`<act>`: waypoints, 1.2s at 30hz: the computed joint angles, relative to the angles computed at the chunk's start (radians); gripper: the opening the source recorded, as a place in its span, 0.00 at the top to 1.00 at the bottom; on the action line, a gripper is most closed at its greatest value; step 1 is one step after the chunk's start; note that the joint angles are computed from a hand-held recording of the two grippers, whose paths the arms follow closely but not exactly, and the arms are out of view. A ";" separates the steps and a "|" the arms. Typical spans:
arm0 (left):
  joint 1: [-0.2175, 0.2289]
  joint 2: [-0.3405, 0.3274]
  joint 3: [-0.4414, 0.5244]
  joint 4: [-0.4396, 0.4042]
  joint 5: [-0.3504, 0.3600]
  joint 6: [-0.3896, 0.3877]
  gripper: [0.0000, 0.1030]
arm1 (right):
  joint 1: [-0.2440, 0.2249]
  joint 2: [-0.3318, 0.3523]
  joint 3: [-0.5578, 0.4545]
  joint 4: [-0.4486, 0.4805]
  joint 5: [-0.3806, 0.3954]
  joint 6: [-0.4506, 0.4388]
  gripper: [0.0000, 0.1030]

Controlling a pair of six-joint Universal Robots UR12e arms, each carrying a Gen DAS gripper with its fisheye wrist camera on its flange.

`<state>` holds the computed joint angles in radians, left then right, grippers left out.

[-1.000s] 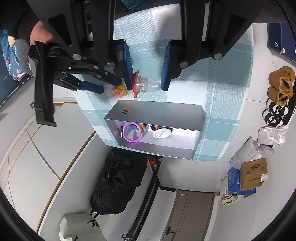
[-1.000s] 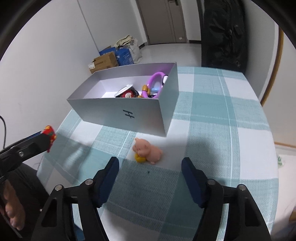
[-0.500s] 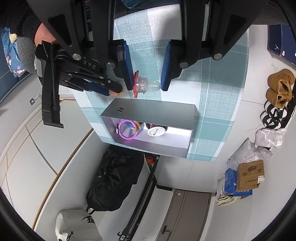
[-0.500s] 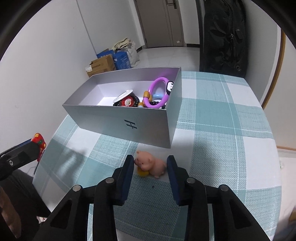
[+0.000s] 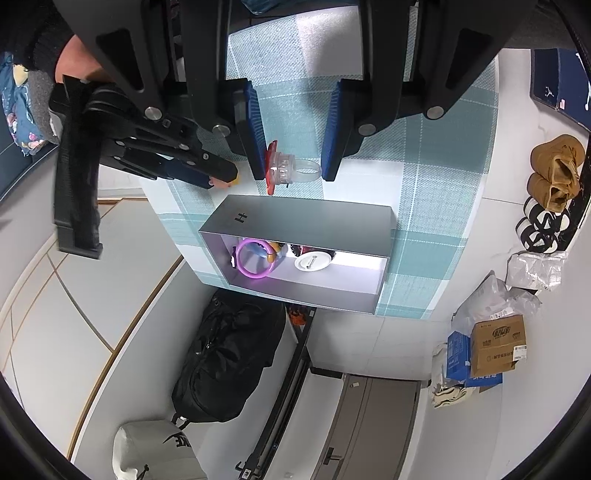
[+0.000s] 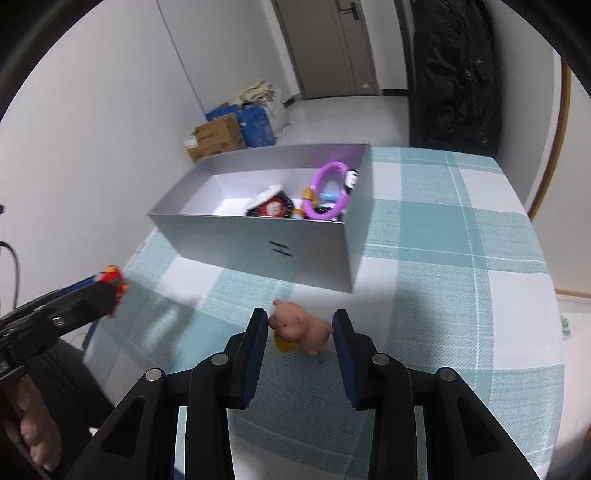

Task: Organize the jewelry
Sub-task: 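Reach the right gripper to the pink pig toy and grasp it, then carry the pacifier and pink pig over the box with both grippers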

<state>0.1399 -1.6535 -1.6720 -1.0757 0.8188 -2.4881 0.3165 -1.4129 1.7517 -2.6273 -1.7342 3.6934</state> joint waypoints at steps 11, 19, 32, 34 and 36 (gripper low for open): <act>-0.009 -0.006 0.001 0.027 -0.002 -0.034 0.77 | 0.003 -0.020 0.014 -0.116 0.021 -0.038 0.66; -0.019 -0.016 0.013 0.051 -0.012 -0.067 0.77 | -0.010 -0.024 0.016 -0.170 0.049 -0.051 0.66; -0.048 -0.042 0.047 0.098 -0.030 -0.062 0.77 | -0.010 0.002 -0.034 -0.177 0.025 -0.187 0.66; -0.057 -0.052 0.057 0.100 -0.019 -0.067 0.77 | -0.017 0.007 -0.038 -0.181 0.036 -0.184 0.66; -0.062 -0.058 0.065 0.099 -0.013 -0.075 0.77 | -0.025 0.010 -0.041 -0.181 0.045 -0.180 0.66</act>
<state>0.0779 -1.7119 -1.6074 -0.9768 0.8061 -2.5633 0.2914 -1.4031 1.7102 -2.8084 -1.6889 3.5137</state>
